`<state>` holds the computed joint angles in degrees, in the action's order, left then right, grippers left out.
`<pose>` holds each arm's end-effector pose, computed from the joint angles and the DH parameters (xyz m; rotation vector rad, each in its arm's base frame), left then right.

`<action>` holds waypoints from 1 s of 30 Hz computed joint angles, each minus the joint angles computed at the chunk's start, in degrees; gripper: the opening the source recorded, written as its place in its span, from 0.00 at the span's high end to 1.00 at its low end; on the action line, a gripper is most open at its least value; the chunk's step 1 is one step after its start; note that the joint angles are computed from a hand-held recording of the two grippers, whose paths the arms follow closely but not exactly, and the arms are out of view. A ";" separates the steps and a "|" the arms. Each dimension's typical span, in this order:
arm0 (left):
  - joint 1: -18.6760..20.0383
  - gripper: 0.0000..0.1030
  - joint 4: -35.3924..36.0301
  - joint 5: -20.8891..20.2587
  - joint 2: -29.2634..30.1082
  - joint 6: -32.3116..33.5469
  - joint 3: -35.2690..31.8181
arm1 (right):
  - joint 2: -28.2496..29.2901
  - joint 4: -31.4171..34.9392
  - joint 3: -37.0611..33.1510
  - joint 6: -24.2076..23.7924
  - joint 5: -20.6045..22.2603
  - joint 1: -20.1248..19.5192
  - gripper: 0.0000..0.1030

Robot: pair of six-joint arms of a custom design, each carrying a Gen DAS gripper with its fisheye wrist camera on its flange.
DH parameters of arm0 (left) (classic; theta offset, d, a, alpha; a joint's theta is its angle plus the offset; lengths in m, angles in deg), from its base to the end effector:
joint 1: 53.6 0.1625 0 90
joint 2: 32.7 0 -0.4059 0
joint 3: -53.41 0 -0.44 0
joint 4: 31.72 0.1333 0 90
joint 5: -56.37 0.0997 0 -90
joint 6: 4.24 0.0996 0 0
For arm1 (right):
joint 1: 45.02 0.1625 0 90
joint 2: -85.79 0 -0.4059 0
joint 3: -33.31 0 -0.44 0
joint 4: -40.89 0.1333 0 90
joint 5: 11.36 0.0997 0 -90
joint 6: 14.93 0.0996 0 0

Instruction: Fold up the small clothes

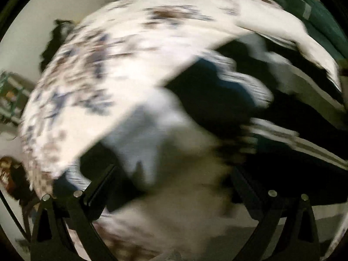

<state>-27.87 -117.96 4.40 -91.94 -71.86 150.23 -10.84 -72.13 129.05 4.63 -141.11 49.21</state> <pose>-0.4374 -0.4269 0.1182 0.2224 2.2155 -0.3553 0.1074 -0.5087 0.5429 -0.5148 -2.4132 0.6931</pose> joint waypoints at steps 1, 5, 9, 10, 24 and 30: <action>0.49 0.00 2.90 0.88 -1.78 -2.15 0.80 | 4.65 0.86 -0.85 0.64 0.02 0.92 0.94; 1.25 0.00 11.67 0.22 -9.57 -11.01 4.78 | 16.13 2.29 -3.19 1.48 -2.08 4.61 0.94; 0.97 0.00 16.90 -4.13 -16.43 -19.33 8.61 | 19.95 6.48 -3.89 4.55 -5.60 5.43 0.90; 1.13 0.00 17.41 -4.85 -18.24 -20.67 9.49 | 18.92 6.57 -3.58 4.76 -3.43 5.00 0.89; 5.79 0.00 -1.72 -11.26 -41.32 -29.61 28.03 | -12.06 16.64 14.74 15.00 11.77 -0.58 0.38; 4.41 0.89 -1.91 -6.35 -34.00 -28.77 23.81 | -14.81 18.63 20.77 16.14 10.35 -0.56 0.38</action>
